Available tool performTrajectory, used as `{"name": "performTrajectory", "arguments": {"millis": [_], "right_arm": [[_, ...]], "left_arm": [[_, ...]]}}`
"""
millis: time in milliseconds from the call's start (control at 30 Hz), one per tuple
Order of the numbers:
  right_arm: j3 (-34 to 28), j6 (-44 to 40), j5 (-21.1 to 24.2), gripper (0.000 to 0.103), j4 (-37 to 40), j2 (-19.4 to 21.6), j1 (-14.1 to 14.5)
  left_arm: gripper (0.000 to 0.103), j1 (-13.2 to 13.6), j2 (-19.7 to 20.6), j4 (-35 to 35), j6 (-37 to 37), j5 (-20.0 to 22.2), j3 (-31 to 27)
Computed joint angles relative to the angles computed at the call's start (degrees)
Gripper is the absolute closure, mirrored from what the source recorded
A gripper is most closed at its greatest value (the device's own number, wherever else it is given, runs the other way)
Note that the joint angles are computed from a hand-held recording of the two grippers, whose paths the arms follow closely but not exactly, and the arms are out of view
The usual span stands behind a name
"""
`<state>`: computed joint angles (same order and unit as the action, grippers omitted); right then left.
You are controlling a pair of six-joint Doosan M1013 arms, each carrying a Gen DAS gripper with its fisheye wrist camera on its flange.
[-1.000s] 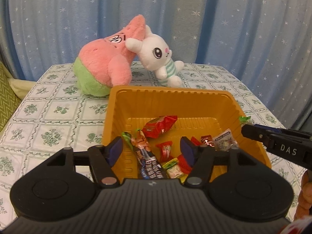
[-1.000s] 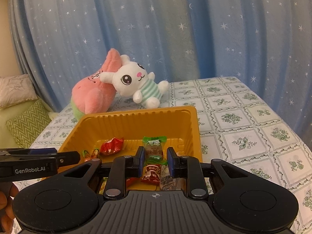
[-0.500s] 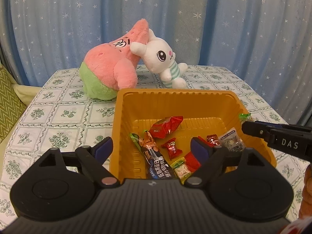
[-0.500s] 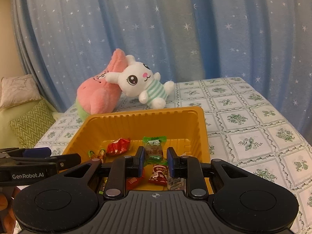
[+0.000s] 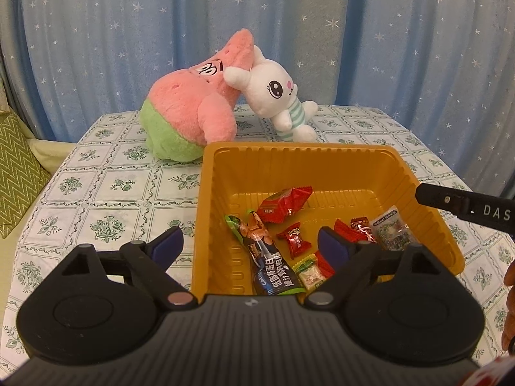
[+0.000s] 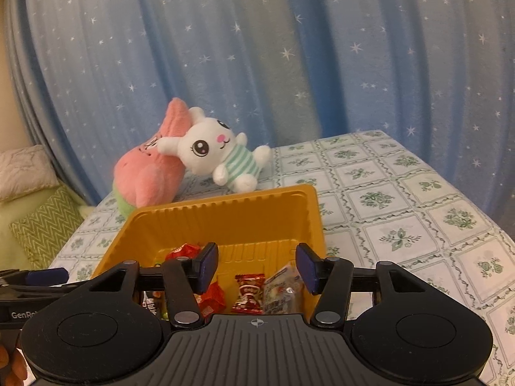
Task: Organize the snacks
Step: 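Withdraw both tools from the tray toward the last candies on the table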
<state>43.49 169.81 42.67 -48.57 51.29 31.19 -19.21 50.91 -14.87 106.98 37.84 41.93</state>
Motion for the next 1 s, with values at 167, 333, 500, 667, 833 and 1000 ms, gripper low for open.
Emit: {"name": "performTrajectory", "arguments": {"millis": [167, 333, 500, 667, 833, 1000], "right_arm": [[0.3, -0.9, 0.6, 0.049, 0.3, -0.1, 0.0], [1.0, -0.1, 1.1, 0.049, -0.2, -0.6, 0.1], [2.4, 1.1, 0.5, 0.049, -1.8, -1.5, 0.3], [4.6, 2.7, 0.0, 0.049, -3.7, -2.8, 0.7], [6.8, 4.1, -0.3, 0.049, -4.9, -4.0, 1.1], [10.5, 6.5, -1.3, 0.049, -6.1, -6.3, 1.9]], "left_arm": [[0.014, -0.1, -0.3, 0.2, 0.1, -0.4, 0.6], [0.014, -0.1, -1.0, -0.1, 0.5, -1.6, 1.8], [0.014, -0.2, -2.7, -1.2, 1.8, -3.5, 4.7], [0.014, -0.3, -4.7, -2.6, 3.6, -5.1, 8.1], [0.014, -0.2, -6.9, -4.4, 5.6, -6.2, 11.9], [0.014, -0.1, -9.3, -6.2, 7.2, -7.1, 16.0]]}}
